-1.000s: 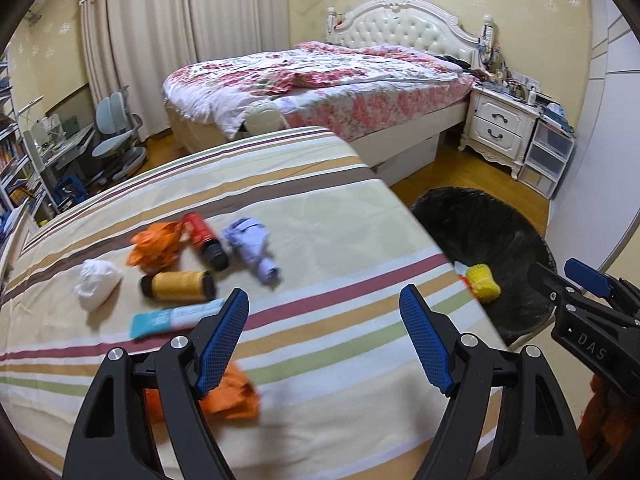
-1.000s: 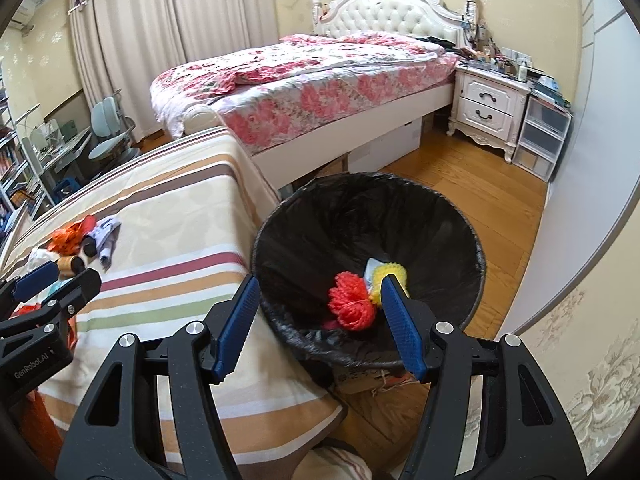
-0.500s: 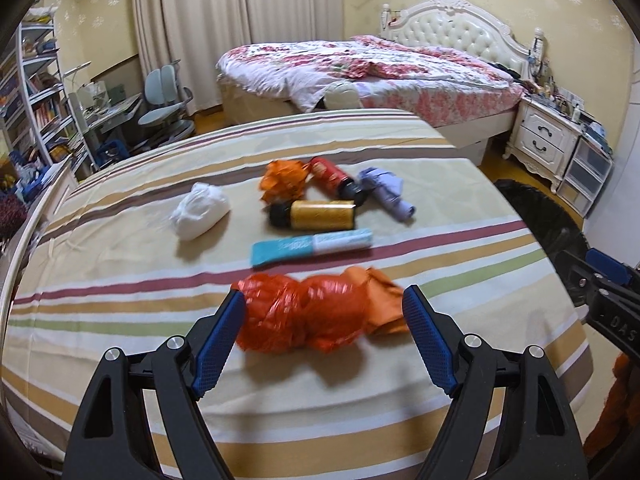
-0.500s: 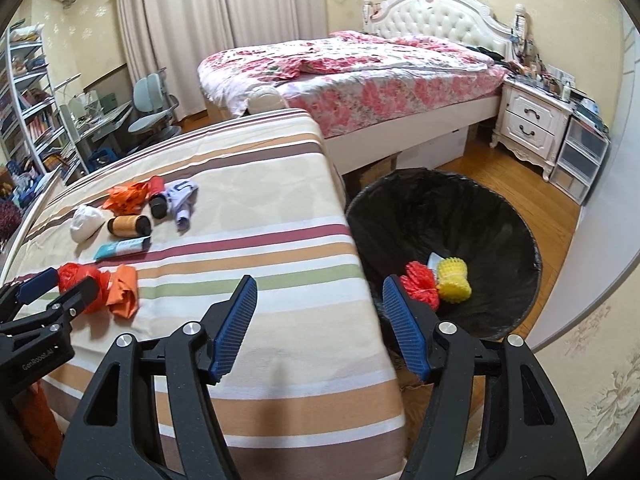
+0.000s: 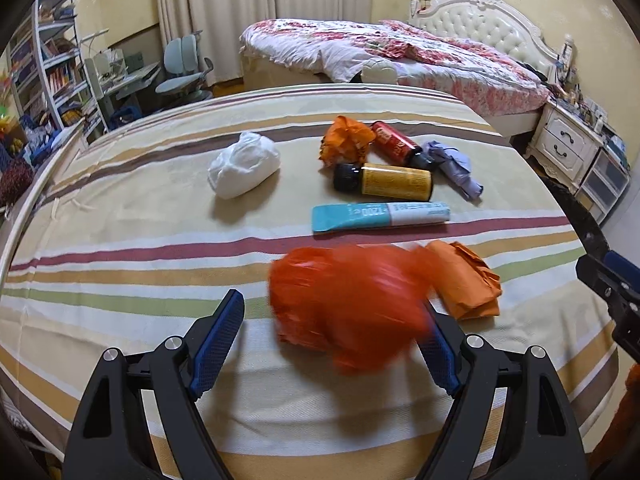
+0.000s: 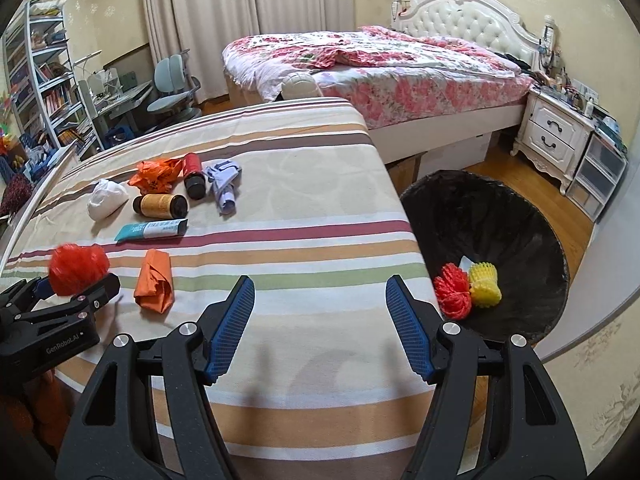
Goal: Collect trash
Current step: 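Grasp the orange plastic bag with the left tool while the right tool grasps the orange cloth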
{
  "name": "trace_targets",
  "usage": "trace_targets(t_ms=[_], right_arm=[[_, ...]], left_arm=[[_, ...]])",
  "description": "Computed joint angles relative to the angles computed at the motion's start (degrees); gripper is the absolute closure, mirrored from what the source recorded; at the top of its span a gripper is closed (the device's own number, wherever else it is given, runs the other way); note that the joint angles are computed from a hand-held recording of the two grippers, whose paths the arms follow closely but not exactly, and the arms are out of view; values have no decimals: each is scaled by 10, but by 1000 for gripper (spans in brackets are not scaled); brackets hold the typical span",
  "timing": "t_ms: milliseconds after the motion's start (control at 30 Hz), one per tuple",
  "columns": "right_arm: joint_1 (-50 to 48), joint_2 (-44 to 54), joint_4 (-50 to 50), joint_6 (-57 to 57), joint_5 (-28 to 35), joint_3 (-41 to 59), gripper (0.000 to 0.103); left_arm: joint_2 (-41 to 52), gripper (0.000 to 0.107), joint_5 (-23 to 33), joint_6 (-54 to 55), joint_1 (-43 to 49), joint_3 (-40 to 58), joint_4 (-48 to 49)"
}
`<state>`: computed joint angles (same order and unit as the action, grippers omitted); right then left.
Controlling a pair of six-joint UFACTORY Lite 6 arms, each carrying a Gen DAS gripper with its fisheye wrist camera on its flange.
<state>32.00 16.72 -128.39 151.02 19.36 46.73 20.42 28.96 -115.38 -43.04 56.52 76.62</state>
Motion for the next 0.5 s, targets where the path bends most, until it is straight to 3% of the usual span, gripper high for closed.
trace_targets(t_ms=[233, 367, 500], right_arm=[[16, 16, 33, -35, -6, 21, 36], [21, 21, 44, -47, -8, 30, 36], [32, 27, 62, -66, -8, 42, 36]], left_arm=[[-17, 39, -11, -18, 16, -18, 26], [-23, 57, -25, -28, 20, -26, 41], [-31, 61, -22, -39, 18, -34, 54]])
